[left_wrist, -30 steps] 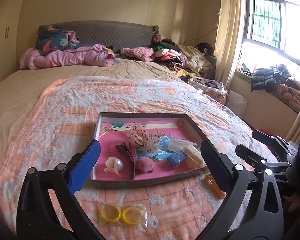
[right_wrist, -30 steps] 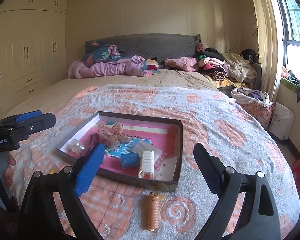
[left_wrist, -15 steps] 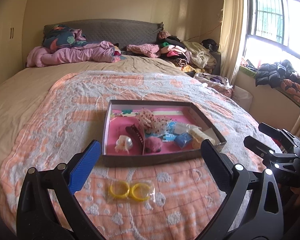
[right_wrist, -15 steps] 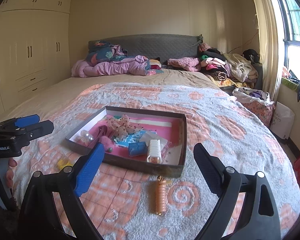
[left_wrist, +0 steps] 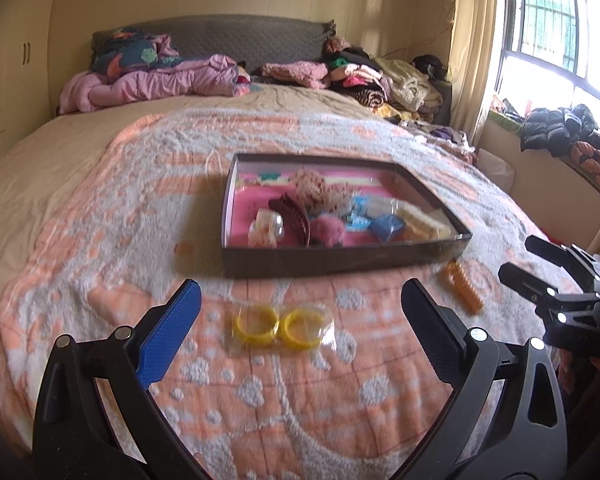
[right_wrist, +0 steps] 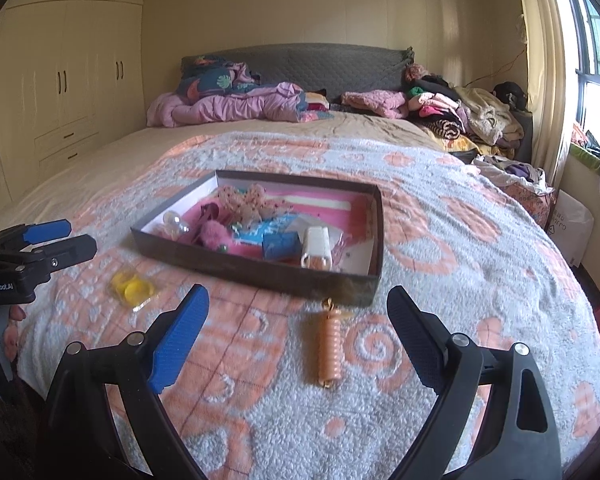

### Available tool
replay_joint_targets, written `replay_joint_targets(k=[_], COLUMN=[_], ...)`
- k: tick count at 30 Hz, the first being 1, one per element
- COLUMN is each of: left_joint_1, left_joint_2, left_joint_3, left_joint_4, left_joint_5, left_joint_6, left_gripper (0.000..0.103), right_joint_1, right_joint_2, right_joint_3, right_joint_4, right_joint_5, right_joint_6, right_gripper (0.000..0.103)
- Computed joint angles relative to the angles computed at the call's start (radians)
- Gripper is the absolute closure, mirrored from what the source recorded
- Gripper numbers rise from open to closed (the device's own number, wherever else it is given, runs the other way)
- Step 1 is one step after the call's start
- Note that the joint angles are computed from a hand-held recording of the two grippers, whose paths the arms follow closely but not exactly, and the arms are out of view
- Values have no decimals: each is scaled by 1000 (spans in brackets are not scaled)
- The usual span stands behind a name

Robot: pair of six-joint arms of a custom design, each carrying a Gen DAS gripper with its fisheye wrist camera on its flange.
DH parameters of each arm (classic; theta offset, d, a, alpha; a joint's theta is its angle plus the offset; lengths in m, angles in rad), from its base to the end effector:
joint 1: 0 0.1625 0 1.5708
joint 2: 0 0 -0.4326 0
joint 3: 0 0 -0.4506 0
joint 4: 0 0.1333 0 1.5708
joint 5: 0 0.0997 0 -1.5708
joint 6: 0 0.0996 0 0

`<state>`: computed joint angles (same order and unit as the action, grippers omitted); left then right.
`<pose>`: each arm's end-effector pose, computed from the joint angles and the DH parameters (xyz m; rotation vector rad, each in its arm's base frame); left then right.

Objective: Organize jewelry
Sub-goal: 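Grasp the orange coiled hair tie with the right tool while the left tool grasps the bangle bag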

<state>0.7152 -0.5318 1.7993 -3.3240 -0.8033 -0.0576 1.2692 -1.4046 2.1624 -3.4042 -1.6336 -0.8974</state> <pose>-0.3422 -0.5654 -0.0650 0.7346 2.3806 -0.9925 -0.0372 -0.5473 0.3199 0.6245 -2.1787 1.0757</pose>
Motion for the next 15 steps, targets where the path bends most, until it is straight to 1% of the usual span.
replay_joint_targets(k=[6, 13, 15], left_joint_1=[24, 54, 62], left_joint_2=[10, 37, 42], left_joint_3=[10, -22, -33], left_joint_4=[56, 110, 120], left_joint_5=[-13, 0, 1], left_joint_6=[-52, -70, -69], left_gripper=[11, 11, 11], right_joint_1=[-24, -41, -44], right_joint_2=[23, 63, 75], right_joint_3=[-21, -67, -83], right_joint_4=[39, 76, 90], right_joint_5=[-26, -72, -83], right_joint_6=[22, 38, 46], right_gripper=[15, 15, 18])
